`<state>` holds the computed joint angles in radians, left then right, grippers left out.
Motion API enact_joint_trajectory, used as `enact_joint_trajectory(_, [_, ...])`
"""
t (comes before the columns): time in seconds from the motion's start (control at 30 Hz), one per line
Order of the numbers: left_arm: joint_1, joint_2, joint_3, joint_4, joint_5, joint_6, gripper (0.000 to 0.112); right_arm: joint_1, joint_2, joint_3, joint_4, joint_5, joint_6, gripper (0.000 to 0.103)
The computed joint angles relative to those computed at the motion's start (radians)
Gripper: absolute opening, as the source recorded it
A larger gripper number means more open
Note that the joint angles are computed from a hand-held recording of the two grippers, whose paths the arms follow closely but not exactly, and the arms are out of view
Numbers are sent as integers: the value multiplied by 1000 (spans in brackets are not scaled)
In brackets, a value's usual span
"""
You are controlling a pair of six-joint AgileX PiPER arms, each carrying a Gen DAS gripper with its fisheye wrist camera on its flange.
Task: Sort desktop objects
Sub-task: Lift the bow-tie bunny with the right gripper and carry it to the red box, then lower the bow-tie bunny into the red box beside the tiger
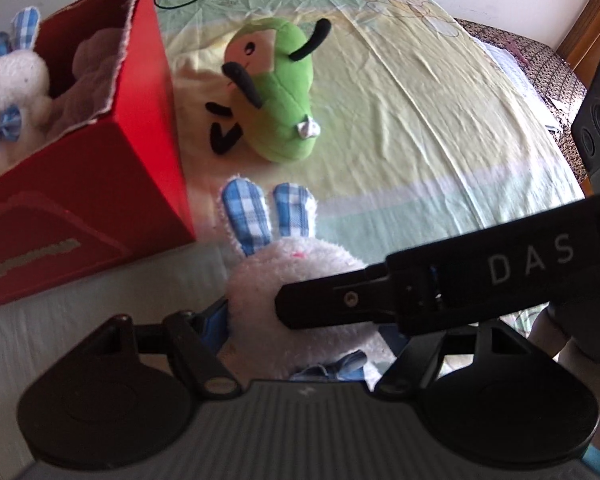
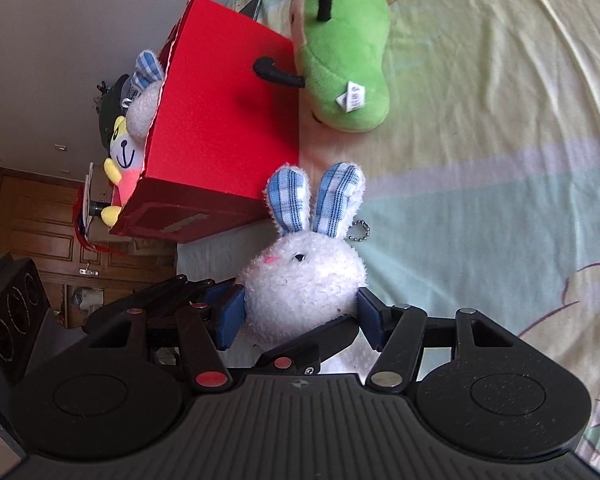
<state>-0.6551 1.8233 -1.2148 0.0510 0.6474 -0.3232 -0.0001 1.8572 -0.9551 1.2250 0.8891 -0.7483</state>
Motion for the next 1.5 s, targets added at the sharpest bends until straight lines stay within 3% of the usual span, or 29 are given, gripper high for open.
enact_joint_trajectory(0.4, [222,-117,121,-150,19,386,75,229,17,-71,62,-130,130,62])
enact_joint_trajectory(0.93, [468,-325,202,-256,49,827,75,447,-26,-130,261,-323,99,61])
enact_joint_trajectory(1.27, [610,-439,181,-457,68,1074,81,509,-58,-239,212,-365,162,60])
enact_joint_trajectory(1.5, [700,-385,47,-615,98,1182,81,508,-28,-400,88,-429,245,58])
